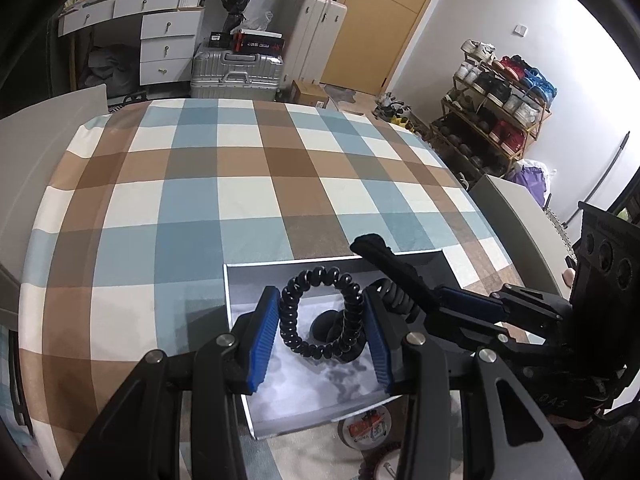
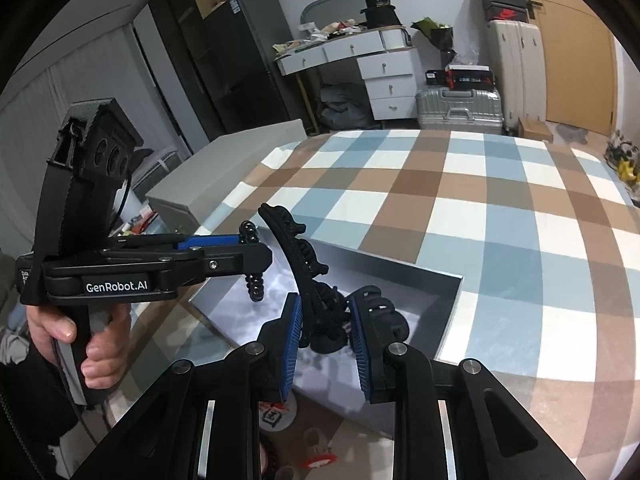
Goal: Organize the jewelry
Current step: 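Carry the beaded bracelet with the left gripper into the box and release, then lift the left gripper out of the box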
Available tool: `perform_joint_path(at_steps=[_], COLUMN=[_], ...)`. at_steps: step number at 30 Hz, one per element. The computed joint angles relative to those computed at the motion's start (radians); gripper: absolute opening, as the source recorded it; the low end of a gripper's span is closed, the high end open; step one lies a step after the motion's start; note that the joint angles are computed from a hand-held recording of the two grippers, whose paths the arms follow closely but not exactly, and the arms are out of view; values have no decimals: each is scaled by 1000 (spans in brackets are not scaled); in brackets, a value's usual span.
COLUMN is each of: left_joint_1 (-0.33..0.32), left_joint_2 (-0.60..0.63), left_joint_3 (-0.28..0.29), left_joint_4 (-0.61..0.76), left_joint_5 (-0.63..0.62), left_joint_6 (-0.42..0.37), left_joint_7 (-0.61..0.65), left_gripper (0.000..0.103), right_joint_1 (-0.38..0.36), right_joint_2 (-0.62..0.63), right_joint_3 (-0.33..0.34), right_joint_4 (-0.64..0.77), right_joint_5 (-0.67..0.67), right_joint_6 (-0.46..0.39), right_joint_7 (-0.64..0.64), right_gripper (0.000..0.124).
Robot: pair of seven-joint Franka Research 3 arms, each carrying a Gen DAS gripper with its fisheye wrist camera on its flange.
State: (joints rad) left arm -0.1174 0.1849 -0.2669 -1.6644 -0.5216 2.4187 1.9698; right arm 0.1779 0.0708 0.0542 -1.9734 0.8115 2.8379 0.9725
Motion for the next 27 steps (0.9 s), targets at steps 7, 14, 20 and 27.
perform_joint_path(at_steps=[7,14,20,27], left_joint_1=[-5,-2,-10,-38], left_joint_2=[1,-26,-69,-157], left_joint_3=[4,1,14,35], left_joint_4=[-5,-28,-70,-177], left_joint_5=[32,9,-7,10], left_joint_6=[37,22,50,156], left_joint_7=[-50,-16,-24,-51], left_gripper=[45,64,65,65], right_joint_1=[-2,16,66,131], right_joint_2=[-5,-76,-148,-222], right_joint_3=[1,1,-21,-31], right_joint_4=[-5,-66,-112,-130], right_joint_5=[33,236,422,787], right_joint_6=[5,94,168,279], right_joint_7=[10,-123,-271,-606], right_gripper=[27,42,56,69])
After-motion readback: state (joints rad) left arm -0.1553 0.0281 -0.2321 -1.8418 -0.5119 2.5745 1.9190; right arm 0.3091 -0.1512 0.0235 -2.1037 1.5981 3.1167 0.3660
